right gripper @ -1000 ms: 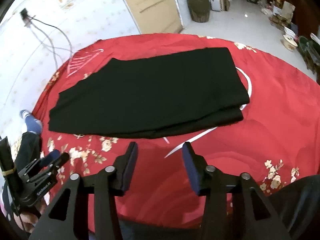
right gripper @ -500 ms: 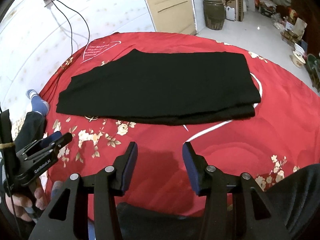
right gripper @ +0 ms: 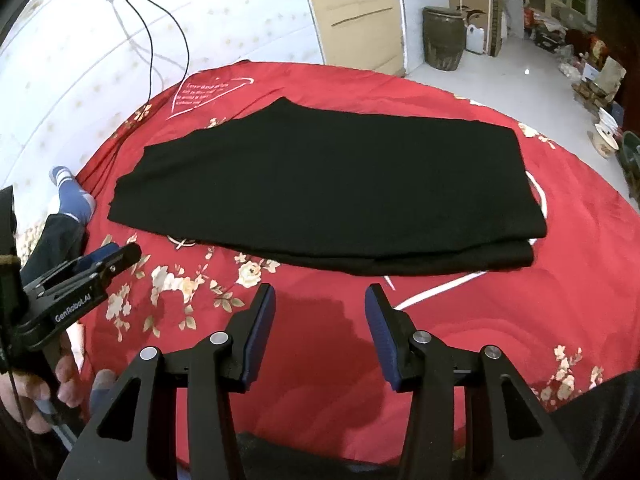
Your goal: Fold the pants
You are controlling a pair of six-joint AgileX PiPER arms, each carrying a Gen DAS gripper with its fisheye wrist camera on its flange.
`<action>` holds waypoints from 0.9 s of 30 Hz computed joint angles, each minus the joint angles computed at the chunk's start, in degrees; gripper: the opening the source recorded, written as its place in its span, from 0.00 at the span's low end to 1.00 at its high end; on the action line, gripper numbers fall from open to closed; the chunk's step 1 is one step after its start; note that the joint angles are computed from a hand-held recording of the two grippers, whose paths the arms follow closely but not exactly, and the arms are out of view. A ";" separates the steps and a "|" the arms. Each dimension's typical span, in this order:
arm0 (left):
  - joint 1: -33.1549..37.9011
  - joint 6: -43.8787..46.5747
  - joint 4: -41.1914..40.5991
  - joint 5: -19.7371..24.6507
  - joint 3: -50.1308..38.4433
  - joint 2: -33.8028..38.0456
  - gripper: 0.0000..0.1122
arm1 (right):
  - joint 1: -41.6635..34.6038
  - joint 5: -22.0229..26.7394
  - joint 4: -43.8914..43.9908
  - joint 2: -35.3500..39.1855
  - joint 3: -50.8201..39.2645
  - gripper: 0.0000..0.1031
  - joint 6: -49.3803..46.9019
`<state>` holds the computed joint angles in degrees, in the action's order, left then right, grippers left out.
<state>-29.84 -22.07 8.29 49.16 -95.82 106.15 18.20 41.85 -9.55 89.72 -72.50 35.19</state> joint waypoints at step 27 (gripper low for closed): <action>13.22 -8.07 -0.71 -2.42 -4.98 8.50 0.52 | -3.56 -4.70 11.20 3.58 -0.89 0.46 -9.59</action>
